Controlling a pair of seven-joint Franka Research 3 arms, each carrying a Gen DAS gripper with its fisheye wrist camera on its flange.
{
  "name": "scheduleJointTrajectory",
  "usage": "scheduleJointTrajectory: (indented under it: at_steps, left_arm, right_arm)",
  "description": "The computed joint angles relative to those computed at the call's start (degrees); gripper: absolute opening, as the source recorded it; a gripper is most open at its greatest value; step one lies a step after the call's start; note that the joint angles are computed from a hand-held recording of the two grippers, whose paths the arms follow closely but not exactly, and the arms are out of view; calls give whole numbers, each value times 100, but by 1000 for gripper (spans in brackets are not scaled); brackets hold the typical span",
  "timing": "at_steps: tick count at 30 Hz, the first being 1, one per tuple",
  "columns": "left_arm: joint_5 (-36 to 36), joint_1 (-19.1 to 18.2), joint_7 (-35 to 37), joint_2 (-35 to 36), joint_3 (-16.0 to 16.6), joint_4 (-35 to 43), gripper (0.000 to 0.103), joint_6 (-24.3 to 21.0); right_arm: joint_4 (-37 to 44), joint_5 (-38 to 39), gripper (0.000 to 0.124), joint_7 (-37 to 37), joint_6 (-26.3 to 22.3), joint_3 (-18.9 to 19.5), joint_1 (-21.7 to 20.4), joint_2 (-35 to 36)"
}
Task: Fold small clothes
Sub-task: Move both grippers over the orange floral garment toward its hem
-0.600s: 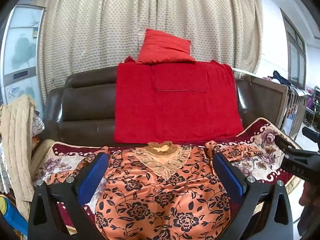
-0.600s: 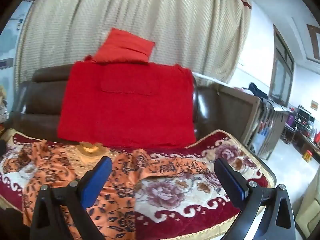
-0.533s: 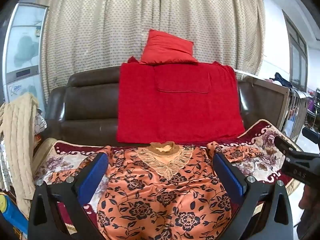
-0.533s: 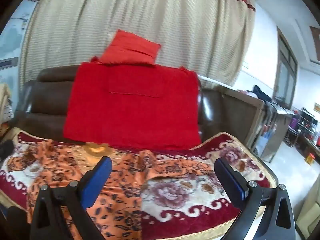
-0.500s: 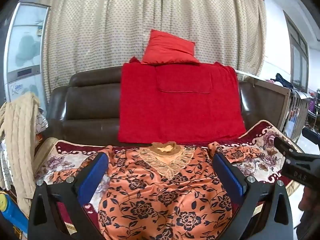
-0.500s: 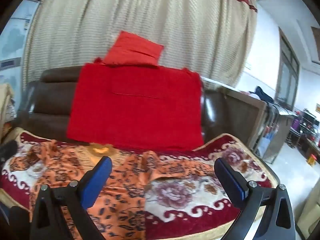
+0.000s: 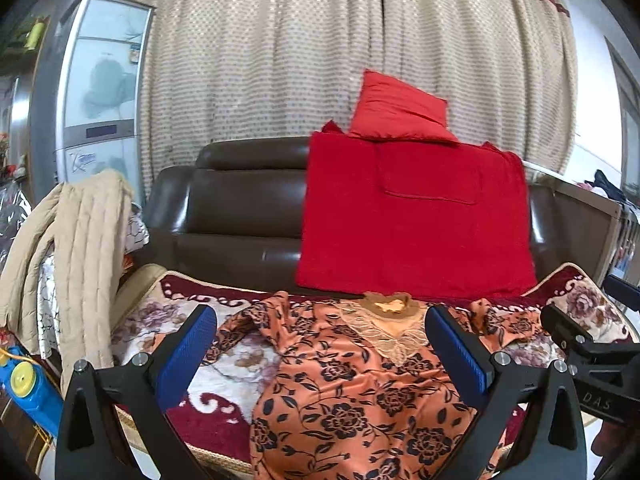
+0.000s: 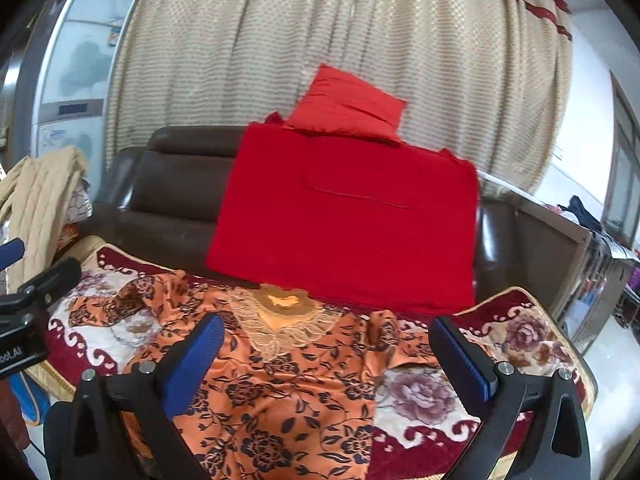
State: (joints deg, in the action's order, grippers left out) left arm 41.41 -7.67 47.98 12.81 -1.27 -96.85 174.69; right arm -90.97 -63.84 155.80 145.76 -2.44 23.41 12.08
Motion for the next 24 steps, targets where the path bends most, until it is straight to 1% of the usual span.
scheduleJointTrajectory:
  at_steps: [2, 3, 5, 6, 9, 11, 13, 14, 15, 16, 17, 18, 19, 20, 22, 24]
  left_arm:
    - [41, -4, -66, 26, 51, 32, 103, -36]
    - [10, 20, -45, 40, 38, 47, 103, -58]
    - [-170, 78, 141, 54, -76, 65, 103, -256]
    - [-168, 67, 71, 82, -49, 72, 103, -220]
    - [206, -124, -485, 205, 263, 76, 103, 33]
    - [357, -184, -678, 258, 348, 118, 103, 49]
    - [418, -183, -737, 327, 358, 162, 103, 69]
    - [358, -139, -656, 381, 297, 204, 103, 52]
    - [179, -38, -437, 455, 151, 247, 103, 12]
    - [-105, 107, -83, 533, -71, 292, 103, -74]
    - [-542, 334, 445, 679, -406, 379, 103, -190]
    - [-1095, 598, 1120, 885, -836, 556, 103, -473]
    - [-1447, 712, 1551, 1051, -1068, 730, 103, -788]
    - [-1747, 761, 1886, 1257, -1226, 973, 103, -1125]
    - [-2124, 688, 2280, 1696, -1299, 1494, 103, -1801]
    - [-2327, 500, 2408, 2099, -1179, 2005, 103, -2337]
  right_arm:
    - [153, 116, 103, -138, 8, 16, 4, 129]
    - [222, 153, 103, -186, 4, 6, 22, 188]
    - [306, 220, 103, -274, 19, -34, 50, 245]
    - [342, 251, 103, -307, 21, -53, 68, 270]
    - [402, 372, 103, -421, 76, -107, 92, 327]
    - [496, 475, 103, -515, 80, -134, 110, 415]
    - [613, 607, 103, -609, 71, -171, 129, 520]
    - [652, 727, 103, -688, 93, -185, 116, 572]
    - [681, 854, 103, -761, 114, -200, 106, 616]
    - [694, 1046, 103, -871, 162, -206, 65, 674]
    - [707, 1276, 103, -1010, 216, -211, 10, 740]
    - [711, 1467, 103, -1105, 260, -235, -22, 800]
    - [701, 1723, 103, -1228, 319, -251, -91, 875]
    - [677, 2065, 103, -1409, 408, -244, -205, 962]
    - [625, 2611, 103, -1641, 524, -263, -370, 1106]
    - [586, 3177, 103, -1855, 604, -286, -575, 1263]
